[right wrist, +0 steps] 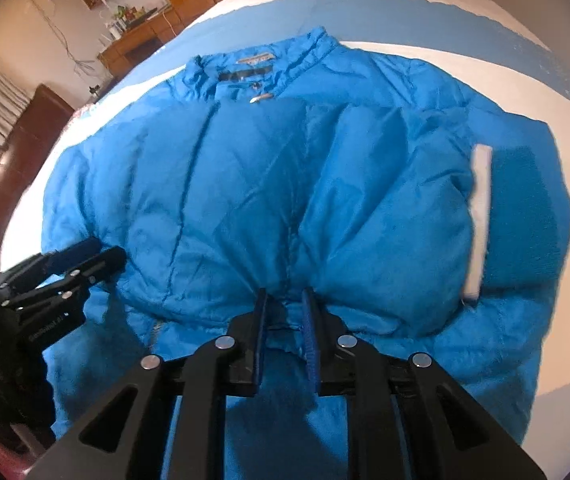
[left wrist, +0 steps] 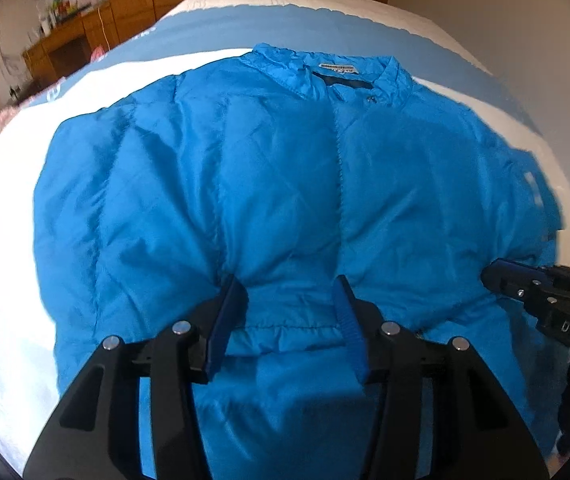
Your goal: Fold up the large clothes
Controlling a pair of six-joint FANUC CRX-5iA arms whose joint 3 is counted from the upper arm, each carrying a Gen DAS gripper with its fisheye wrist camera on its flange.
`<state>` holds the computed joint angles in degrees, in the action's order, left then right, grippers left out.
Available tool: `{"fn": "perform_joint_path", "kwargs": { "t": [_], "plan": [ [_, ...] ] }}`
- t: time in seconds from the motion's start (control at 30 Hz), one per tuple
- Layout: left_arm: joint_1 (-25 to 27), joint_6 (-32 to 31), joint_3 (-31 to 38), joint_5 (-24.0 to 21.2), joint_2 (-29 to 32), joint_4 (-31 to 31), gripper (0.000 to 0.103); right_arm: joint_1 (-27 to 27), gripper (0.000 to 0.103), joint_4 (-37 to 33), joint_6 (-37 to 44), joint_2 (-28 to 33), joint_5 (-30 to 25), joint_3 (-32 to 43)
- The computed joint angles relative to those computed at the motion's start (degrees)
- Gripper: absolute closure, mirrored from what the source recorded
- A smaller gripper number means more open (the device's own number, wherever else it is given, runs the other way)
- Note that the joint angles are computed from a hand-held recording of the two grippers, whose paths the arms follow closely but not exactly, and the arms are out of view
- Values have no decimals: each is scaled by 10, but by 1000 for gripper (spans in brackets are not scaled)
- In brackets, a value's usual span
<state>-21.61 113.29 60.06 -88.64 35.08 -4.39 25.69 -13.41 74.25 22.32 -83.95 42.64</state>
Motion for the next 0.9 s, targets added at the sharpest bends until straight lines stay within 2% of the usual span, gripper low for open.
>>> {"fn": "perform_joint_path", "kwargs": {
  "t": [0.03,0.1,0.17,0.27,0.37,0.5,0.67,0.9],
  "plan": [
    [6,3,-23,8,-22,9,53,-12,80,-23,11,-23,11,-15],
    [6,4,-56,14,-59,-5,35,-25,62,-33,31,-54,15,-36],
    [6,-2,-106,13,-111,-29,29,-34,58,-25,44,-88,5,-65],
    [12,-6,-182,-17,-178,-39,27,-62,58,-42,44,-139,-27,-112],
    [22,10,-255,-51,-235,-30,27,-91,51,-67,32,-191,-61,-163],
    [39,56,-371,-58,-310,29,27,-107,43,-76,14,-244,-106,-219],
    [40,80,-450,-48,-353,73,27,-148,42,-159,11,-271,-139,-261],
    [51,96,-499,-20,-372,112,27,-167,43,-206,7,-279,-141,-300]
  ]
}}
